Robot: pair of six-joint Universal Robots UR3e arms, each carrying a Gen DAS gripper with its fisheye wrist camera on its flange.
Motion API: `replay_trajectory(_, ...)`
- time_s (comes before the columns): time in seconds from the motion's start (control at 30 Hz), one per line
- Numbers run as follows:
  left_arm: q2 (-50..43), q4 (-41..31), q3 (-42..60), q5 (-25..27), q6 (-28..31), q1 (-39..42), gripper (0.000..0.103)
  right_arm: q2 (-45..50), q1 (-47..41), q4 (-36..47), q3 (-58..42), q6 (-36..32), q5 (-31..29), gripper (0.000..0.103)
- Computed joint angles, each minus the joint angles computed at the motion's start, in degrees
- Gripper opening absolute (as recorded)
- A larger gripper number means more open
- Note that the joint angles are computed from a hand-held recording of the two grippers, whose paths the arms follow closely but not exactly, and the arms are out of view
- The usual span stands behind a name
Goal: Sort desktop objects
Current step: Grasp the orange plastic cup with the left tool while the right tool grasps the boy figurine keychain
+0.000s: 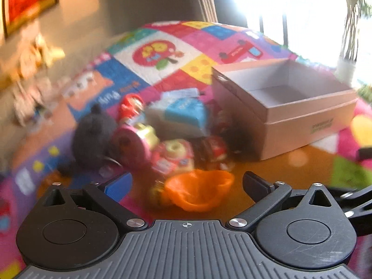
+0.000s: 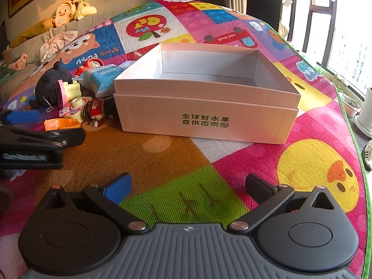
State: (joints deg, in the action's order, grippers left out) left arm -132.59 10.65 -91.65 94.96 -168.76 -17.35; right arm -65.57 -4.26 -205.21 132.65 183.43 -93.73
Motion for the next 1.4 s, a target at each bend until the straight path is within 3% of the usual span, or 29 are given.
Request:
replay_trajectory(0.27,2.83,3.74,-6.56,9.04,-4.01,3.00,0.103,-0.72,0.02,2.71,-0.94,0.06,0.07,0.103)
replay_trajectory(0.4,9.28,1.85,-14.31,-1.02,-7.97,9.11,0.103,-1.39,0.09,5.17,-1.86,0.19,-0.01,0.103)
replay_trajectory(0.5,11.89,2.62,-19.06,-6.44,-7.12,11.20,0.103,-1.59,0.28,5.91,-2.18,-0.10,-0.28,0.103)
replay_trajectory(0.63,12.77,7.71,-23.27,-6.87,-8.38,11.48,0.103,-2.36,0.79,5.97,-2.54,-5.60,0.18,0.103)
replay_trajectory(0.7,12.65,8.08,-23.42,-6.73,-10.31,11.91,0.103,-0.98,2.97,-2.68,-1.34,-11.32,-0.42,0.103)
replay_trajectory(0.73,12.64,6.49,-22.57,-6.65,-11.37,12.10,0.103,0.25,4.72,-7.36,-1.48,-14.24,-1.18,0.099)
replay_trajectory(0.77,12.76,5.03,-22.03,-7.00,-12.33,12.60,0.103,1.37,6.53,-10.42,-2.46,-17.07,-1.91,0.085)
replay_trajectory(0.8,12.89,3.79,-21.66,-7.41,-13.71,13.18,0.103,2.61,8.69,-11.66,-4.74,-20.33,-2.64,0.078)
replay_trajectory(0.87,13.19,4.46,-22.54,-8.01,-16.10,14.35,0.103,4.25,11.59,-7.97,-10.47,-23.76,-3.49,0.057)
replay_trajectory(1.1,13.67,7.90,-25.23,-10.90,-19.74,17.06,0.103,17.67,16.49,3.50,-32.48,-29.24,-7.25,0.052)
replay_trajectory(1.23,13.82,7.92,-25.55,-11.85,-19.93,17.56,0.103,24.28,18.43,8.94,-43.16,-29.88,-10.22,0.033)
replay_trajectory(1.33,13.81,8.02,-25.64,-12.24,-20.14,17.69,0.103,25.40,18.25,10.59,-44.86,-28.65,-10.96,0.030)
replay_trajectory(1.4,13.75,7.93,-25.55,-12.21,-20.10,17.62,0.103,22.92,17.34,9.05,-40.83,-27.93,-9.02,0.027)
